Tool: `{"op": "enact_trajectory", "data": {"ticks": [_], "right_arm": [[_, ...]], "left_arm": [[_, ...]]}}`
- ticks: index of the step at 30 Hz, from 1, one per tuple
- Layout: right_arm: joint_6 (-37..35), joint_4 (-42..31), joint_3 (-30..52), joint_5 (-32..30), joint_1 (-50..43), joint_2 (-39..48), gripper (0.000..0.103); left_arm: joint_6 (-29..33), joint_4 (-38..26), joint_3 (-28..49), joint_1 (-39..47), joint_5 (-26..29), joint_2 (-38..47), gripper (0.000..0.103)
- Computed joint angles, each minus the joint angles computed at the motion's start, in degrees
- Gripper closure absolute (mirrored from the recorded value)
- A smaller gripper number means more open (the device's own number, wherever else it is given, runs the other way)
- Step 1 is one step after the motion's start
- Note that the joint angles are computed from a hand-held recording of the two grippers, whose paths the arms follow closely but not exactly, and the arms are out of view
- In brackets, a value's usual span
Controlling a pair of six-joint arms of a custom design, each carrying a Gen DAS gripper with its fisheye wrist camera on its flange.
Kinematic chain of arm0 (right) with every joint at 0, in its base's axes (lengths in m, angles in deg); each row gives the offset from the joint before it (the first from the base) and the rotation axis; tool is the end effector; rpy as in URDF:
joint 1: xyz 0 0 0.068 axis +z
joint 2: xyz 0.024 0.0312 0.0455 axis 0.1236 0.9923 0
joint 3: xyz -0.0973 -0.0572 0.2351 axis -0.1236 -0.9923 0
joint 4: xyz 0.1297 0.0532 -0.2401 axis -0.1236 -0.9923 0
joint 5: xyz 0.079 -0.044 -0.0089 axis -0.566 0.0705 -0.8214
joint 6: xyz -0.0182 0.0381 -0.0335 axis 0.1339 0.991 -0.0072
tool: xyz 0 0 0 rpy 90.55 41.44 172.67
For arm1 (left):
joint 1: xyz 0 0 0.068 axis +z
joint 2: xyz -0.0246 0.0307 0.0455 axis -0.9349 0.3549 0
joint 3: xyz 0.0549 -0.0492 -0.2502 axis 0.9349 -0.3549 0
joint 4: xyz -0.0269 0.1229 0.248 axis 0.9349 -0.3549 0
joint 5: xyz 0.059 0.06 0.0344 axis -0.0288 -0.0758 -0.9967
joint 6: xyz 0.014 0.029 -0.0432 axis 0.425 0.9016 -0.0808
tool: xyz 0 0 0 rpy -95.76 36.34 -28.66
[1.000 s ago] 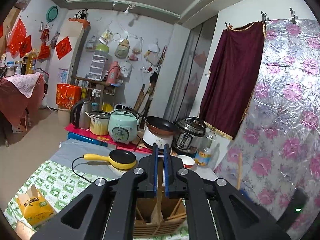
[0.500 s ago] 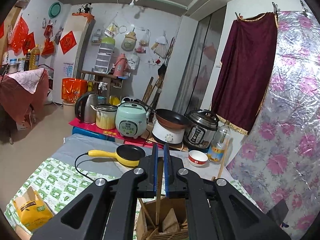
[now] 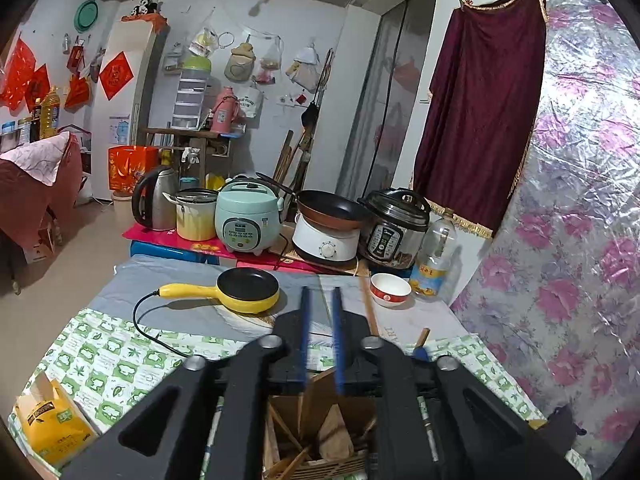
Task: Organize utensils
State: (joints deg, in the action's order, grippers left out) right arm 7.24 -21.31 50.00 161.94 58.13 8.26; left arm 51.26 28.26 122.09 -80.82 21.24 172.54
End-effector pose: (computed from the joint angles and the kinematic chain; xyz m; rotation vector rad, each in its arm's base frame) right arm 0.2138 0.2105 0.2402 0.4190 1.5942 -0.1977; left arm 0.3561 -0.0889 0.3939 0.4533 1.9910 -0.6038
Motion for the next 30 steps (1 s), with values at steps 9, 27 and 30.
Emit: {"op": "enact_trajectory", "data": {"ticks": [9,27,30], "right_arm": [[3.60,-2.63,-4.21,-0.60,-0.18,-12.18,0.070],[27.90,-29.47,-8.21,-13.01,-9.07,-35.33,0.063],[29.85,-35.45,-6.64,-8.41,-4.28,-35.73,0.058]], "left_arm": [[-2.43,-0.49,1.71,2.78,2.10,0.93,0.062],[-1.90,-2.02,-0.32,2.76,-0.82,-1.73,0.031],[-1.08,-2.22,-3.25,3.06,-1.08,-5.37,0.026]]}}
